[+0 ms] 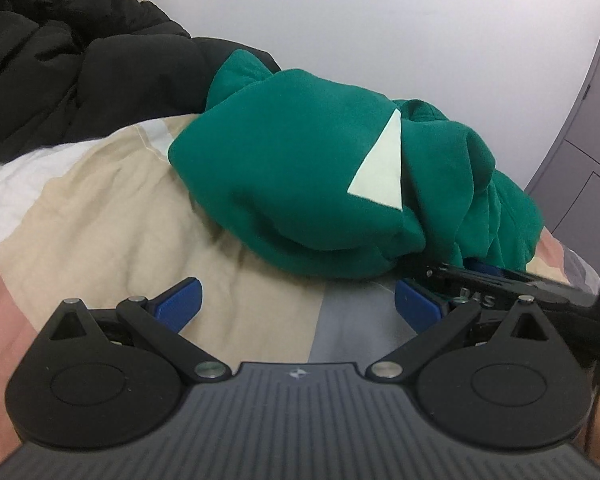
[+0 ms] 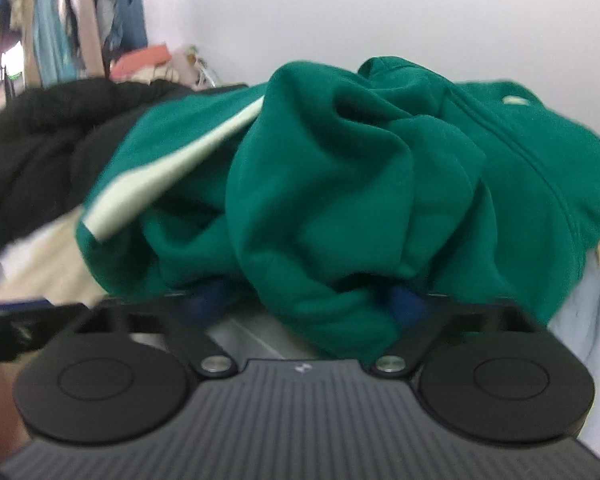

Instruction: Fold large clothes

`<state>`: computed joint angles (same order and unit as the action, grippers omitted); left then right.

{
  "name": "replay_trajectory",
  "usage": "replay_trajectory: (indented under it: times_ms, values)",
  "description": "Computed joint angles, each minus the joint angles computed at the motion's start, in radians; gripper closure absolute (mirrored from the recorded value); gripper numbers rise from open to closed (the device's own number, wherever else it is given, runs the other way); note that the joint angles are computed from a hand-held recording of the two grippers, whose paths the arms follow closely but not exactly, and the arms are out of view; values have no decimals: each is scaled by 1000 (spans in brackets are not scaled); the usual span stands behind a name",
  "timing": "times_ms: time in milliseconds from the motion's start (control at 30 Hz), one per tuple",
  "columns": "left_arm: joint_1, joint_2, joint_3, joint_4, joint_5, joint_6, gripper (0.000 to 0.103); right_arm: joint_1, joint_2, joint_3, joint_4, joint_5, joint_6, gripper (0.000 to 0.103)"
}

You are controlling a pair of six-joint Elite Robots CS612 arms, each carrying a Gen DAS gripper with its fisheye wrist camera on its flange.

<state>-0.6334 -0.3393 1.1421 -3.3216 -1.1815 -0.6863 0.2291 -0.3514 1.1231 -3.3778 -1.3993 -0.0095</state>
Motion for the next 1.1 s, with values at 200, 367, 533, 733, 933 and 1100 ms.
replay_trajectory:
  times_ms: [200,367,533,733,933,1100]
  values:
    - [-14,-18,36,-35,36,2,0,-3,-49,88,-82,-55,-52,81]
    - [-32,-42,78,-86,88,28,0,-4,-127,206,-181,-92,-82,83]
    - [-51,-70,122,-132,132,51,0,-22,-202,336,-296,-85,-98,84]
    - [-79,-107,175,-173,158,75,0,-45,-267,463,-437,-89,-59,84]
    - [-110,-137,228,-210,144,82,0,-63,-298,561,-581,-65,-35,85]
    - [-118,-150,256,-233,54,25,0,-79,-325,631,-567,-40,-2,84]
